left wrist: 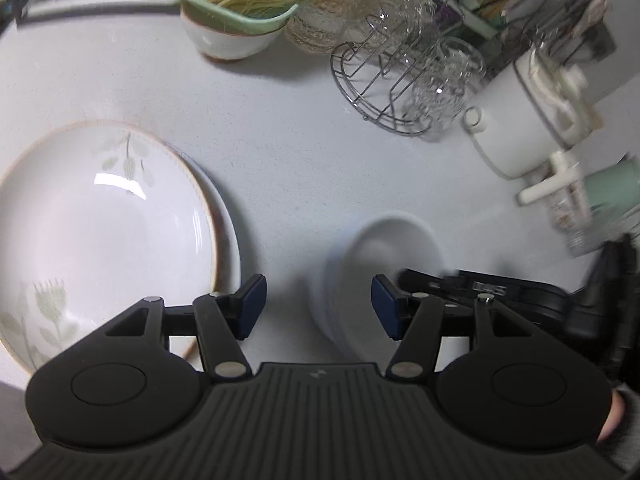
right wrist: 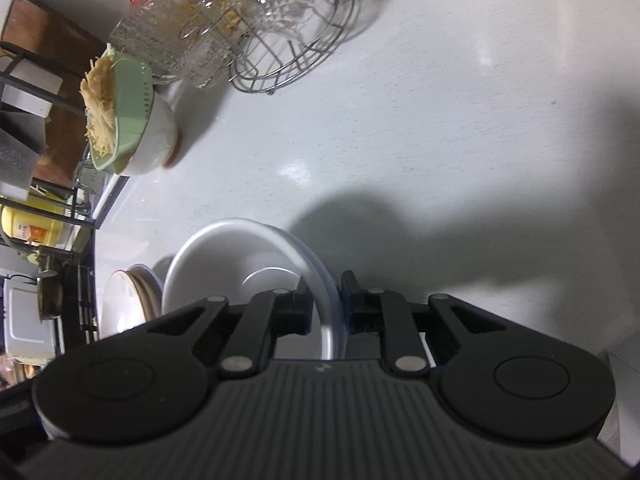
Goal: Organize plates and bowls
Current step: 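Close both grippers on the rims of the nested bowls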
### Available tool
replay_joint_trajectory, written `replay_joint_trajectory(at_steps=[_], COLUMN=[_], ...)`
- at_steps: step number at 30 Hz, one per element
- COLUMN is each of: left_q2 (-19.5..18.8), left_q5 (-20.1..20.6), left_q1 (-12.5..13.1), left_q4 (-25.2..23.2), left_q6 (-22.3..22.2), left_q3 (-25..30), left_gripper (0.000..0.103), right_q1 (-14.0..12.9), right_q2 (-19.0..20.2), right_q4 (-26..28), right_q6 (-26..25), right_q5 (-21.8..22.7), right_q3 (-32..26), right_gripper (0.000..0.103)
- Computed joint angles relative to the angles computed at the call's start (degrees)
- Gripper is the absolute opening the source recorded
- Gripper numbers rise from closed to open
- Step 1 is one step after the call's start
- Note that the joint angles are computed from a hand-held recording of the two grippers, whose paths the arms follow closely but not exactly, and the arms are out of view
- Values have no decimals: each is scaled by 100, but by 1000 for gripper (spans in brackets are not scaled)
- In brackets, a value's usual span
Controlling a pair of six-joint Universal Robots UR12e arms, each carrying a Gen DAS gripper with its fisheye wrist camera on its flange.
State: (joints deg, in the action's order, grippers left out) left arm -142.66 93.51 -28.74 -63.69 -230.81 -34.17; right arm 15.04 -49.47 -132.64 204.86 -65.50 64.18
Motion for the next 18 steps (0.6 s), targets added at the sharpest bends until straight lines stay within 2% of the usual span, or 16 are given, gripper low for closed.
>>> replay_joint_trajectory(at_steps=[10,12,18], left_q2=[-619,-841,-1355], left_q5=[-410,-454,-707], left_q1=[-26,-42,-40], left_q4=[-176,-486,-984], left_q6=[278,336,578], left_q3=[951,1365,2241], left_gripper=[64,63,62], right_q1=[-90,-113,-159], right_q2=[-246,-285,-398], right_q4=[-245,-298,-448], right_q6=[28,80,168], right_q5=[-384,-430,-507], right_q3=[375,446,659], right_gripper=[17,17,17])
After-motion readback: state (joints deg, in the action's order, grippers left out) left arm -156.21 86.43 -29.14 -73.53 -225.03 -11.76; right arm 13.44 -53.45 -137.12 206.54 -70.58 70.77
